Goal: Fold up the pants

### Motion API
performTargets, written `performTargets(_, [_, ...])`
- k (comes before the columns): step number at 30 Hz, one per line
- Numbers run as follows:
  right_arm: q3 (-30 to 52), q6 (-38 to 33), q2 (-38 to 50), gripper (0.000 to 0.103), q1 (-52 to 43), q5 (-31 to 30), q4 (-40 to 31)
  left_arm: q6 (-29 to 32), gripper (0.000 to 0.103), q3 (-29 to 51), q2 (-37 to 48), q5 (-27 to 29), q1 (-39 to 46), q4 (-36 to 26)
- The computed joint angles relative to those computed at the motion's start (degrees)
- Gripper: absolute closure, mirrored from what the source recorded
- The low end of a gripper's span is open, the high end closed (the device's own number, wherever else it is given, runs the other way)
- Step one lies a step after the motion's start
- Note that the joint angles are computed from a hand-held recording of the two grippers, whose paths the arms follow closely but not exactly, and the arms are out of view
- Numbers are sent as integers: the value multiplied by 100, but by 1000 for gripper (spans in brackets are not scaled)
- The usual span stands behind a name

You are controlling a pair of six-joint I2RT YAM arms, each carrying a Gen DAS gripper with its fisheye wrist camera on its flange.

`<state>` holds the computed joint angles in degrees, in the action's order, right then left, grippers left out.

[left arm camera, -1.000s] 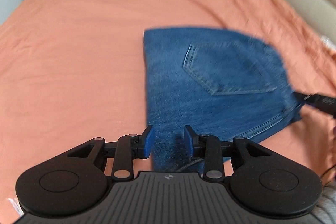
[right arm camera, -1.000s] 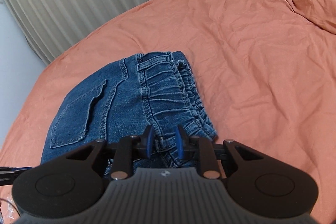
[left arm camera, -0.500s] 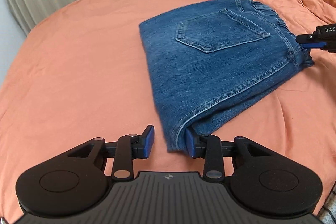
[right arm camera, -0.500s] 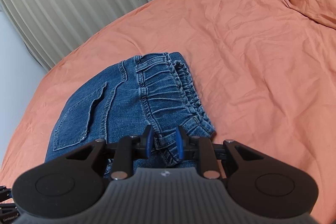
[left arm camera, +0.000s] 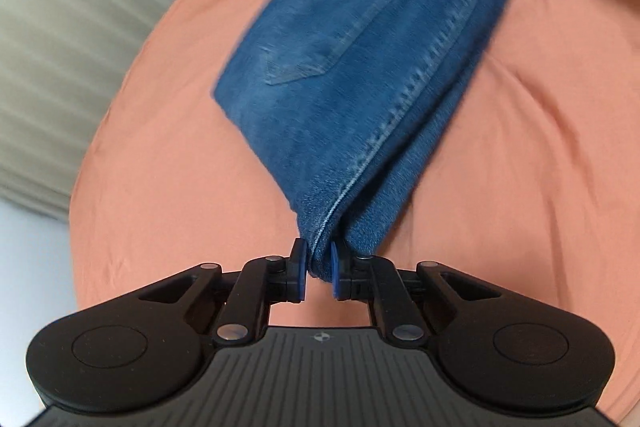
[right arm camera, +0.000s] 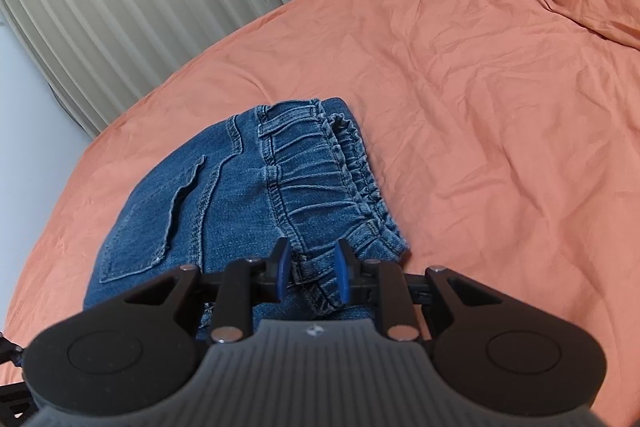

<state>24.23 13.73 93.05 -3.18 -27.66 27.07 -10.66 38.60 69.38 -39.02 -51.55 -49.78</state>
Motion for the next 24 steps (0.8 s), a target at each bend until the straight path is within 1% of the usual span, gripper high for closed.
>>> performTargets(2, [1,-30,11,85,43,58,8,-26,92,-264,201,25,-65,308])
performTargets(4, [3,-46,34,85,44,53,20,-300,93,-516,418,32,-222,631])
performTargets(6, [21,-25,69,85,20,24,19,-514,93,-722,521,-81,-393,902])
performTargets(8, [55,-3,118,85,1,-7,15,-715,93,-847,384,-135,-532,931])
performTargets(9, [74,6,140,85,-5,-11,14,-906,93,-854,261,-127,-634,794])
performTargets(11, [79,13,159,85,-5,-3,38,-1063,93,-845,73,-146,-769,594])
performTargets(15, [19,14,125,85,-8,5,101,-1177,91,-713,-140,-163,-902,268])
performTargets(16, [3,42,108,84,-29,-19,107,-1267,90,-669,-234,-97,-946,124])
performTargets(18, [-37,83,37,80,-95,-99,62,-1322,85,-589,-452,188,-931,-169])
performTargets(19, [-81,111,-25,79,-125,-116,53,-1373,86,-591,-632,252,-970,-319])
performTargets(21, [-192,131,-207,74,-167,-116,24,-1588,84,-556,-967,280,-1027,-618])
performTargets(22, [-246,115,-323,69,-179,-93,-13,-1726,83,-500,-1120,286,-1045,-797])
performTargets(23, [-313,116,-453,57,-195,-65,-27,-1795,81,-441,-1309,334,-995,-924])
performTargets(24, [-402,121,-597,52,-222,-23,-12,-1865,75,-371,-1501,387,-917,-1032])
